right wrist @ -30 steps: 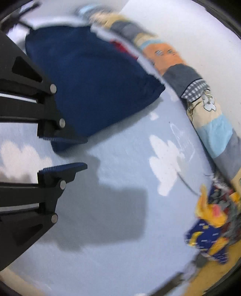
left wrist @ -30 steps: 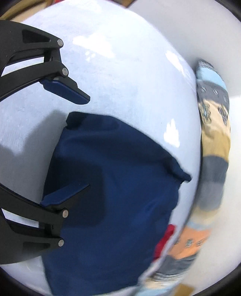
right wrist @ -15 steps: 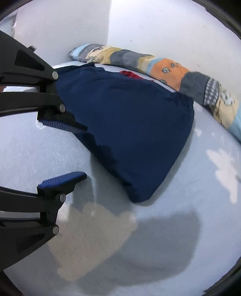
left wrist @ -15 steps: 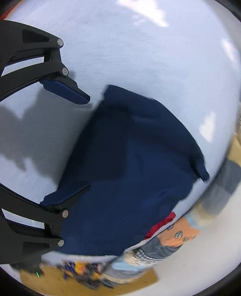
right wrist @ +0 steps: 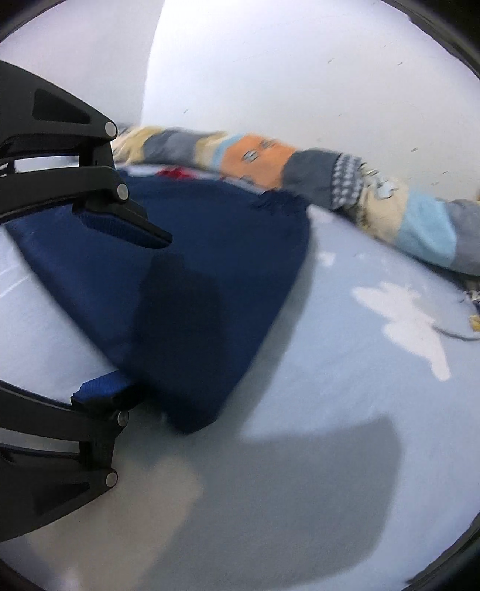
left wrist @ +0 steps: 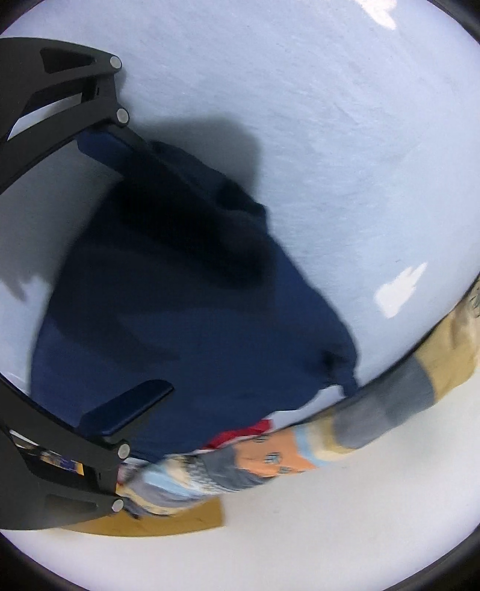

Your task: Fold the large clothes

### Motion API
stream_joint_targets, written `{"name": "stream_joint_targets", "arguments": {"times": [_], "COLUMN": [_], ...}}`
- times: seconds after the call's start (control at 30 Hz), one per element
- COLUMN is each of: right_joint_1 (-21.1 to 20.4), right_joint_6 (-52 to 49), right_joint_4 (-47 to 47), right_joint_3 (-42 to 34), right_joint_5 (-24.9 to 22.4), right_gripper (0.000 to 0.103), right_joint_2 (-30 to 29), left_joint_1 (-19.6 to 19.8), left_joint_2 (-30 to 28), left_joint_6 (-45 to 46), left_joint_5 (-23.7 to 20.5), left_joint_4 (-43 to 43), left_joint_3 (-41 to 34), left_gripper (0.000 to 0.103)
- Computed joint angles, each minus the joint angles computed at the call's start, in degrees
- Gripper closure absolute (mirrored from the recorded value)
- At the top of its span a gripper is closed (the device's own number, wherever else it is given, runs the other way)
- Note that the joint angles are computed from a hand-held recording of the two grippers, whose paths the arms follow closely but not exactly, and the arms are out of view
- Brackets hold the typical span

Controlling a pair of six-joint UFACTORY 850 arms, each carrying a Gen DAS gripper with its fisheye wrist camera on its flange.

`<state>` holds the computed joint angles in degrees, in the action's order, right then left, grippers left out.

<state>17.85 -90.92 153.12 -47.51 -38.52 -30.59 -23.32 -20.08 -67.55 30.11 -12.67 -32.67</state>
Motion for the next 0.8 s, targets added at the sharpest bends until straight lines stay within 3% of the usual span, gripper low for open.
{"name": "stream_joint_targets", "arguments": {"times": [0.03, 0.1, 0.13, 0.17, 0.23, 0.47, 0.6, 0.8], "right_joint_1": [-0.53, -1.37, -1.25, -1.00, -0.65, 0.24, -0.19, -0.29], "right_joint_6": [2.63, 4.20, 3.21, 1.56, -1.05, -7.14, -7.09, -10.19], "right_joint_4": [-3.28, -6.42, -6.94, -6.84, -6.01, -6.06, -8.17, -8.86], "right_joint_3": [-1.61, -2.47, -2.77, -2.91, -2.38, 0.17, 2.98, 8.01], "right_joint_5": [-3.16, -3.82, -2.47, -1.35, -1.85, -3.06, -4.77, -4.14], "right_gripper": [0.082, 0.085, 0.086, 0.088, 0.091, 0.093, 0.094, 0.095], "right_joint_2": [-2.23, -2.75, -2.29, -1.55, -0.03, 5.20, 7.79, 13.43], "left_joint_1": [-0.46, -1.31, -1.58, -1.58, -1.59, -4.41, -6.13, -10.80], "left_joint_2": [-0.32, 0.14, 0.19, 0.57, 1.17, 2.54, 5.58, 10.90], "left_joint_6": [1.64, 6.10, 10.30, 13.43, 16.02, 29.52, 31.74, 42.27], "left_joint_5": [1.91, 0.95, -0.70, -1.64, -1.74, 0.59, 1.74, 1.81], "left_joint_4": [-2.54, -8.23, -12.19, -14.27, -14.26, -25.06, -26.42, -37.11], "left_joint_3": [-0.04, -0.49, -1.30, -1.49, -1.77, -1.87, 1.73, 4.87], "left_gripper": [0.000, 0.016, 0.046, 0.067, 0.076, 0.085, 0.085, 0.085]}}
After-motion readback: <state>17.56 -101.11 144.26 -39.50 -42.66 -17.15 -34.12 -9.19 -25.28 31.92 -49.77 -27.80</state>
